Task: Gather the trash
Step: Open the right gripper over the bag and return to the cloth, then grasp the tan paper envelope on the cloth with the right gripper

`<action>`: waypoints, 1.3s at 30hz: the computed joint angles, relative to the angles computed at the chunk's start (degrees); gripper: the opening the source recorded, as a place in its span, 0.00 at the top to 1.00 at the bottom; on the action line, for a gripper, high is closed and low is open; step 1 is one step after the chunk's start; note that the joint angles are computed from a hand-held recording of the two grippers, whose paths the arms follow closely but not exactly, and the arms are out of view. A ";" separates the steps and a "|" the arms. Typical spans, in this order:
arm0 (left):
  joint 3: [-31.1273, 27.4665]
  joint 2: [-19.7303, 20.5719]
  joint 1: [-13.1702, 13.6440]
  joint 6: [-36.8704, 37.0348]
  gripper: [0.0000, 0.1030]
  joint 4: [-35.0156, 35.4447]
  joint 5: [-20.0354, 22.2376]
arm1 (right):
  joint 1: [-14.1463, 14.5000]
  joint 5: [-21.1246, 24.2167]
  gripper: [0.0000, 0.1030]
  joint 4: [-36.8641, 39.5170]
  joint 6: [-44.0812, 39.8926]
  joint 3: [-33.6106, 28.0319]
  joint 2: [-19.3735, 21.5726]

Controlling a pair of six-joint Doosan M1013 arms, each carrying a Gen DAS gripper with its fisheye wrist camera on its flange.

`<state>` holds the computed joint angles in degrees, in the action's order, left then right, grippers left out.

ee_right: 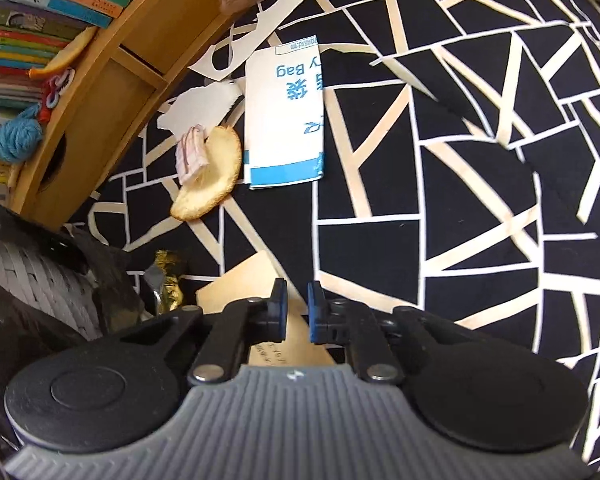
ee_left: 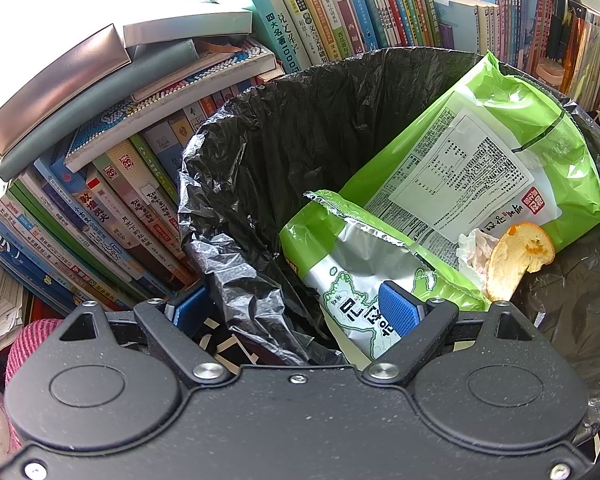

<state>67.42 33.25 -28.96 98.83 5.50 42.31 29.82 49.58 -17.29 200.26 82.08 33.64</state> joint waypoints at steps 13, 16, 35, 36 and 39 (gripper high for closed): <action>-0.11 0.06 0.15 0.76 0.14 -0.64 0.06 | -0.31 -2.59 0.17 4.52 -29.64 0.62 -1.86; -0.07 0.04 0.13 0.71 0.14 -0.61 0.00 | -0.57 -0.27 0.17 7.90 -35.29 -0.83 -0.70; 0.17 -0.04 0.07 0.55 0.13 -0.26 -0.60 | 0.91 2.77 0.21 -1.67 -22.04 -2.46 1.90; 0.17 -0.04 0.07 0.55 0.13 -0.26 -0.60 | 1.09 2.97 0.22 -2.50 -21.07 -2.49 1.95; 0.16 -0.04 0.06 0.53 0.13 -0.25 -0.59 | 1.56 3.16 0.29 -4.86 -18.90 -2.38 1.89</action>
<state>67.58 33.21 -28.90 99.36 5.25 41.72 31.38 52.74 -22.15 181.36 79.70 35.52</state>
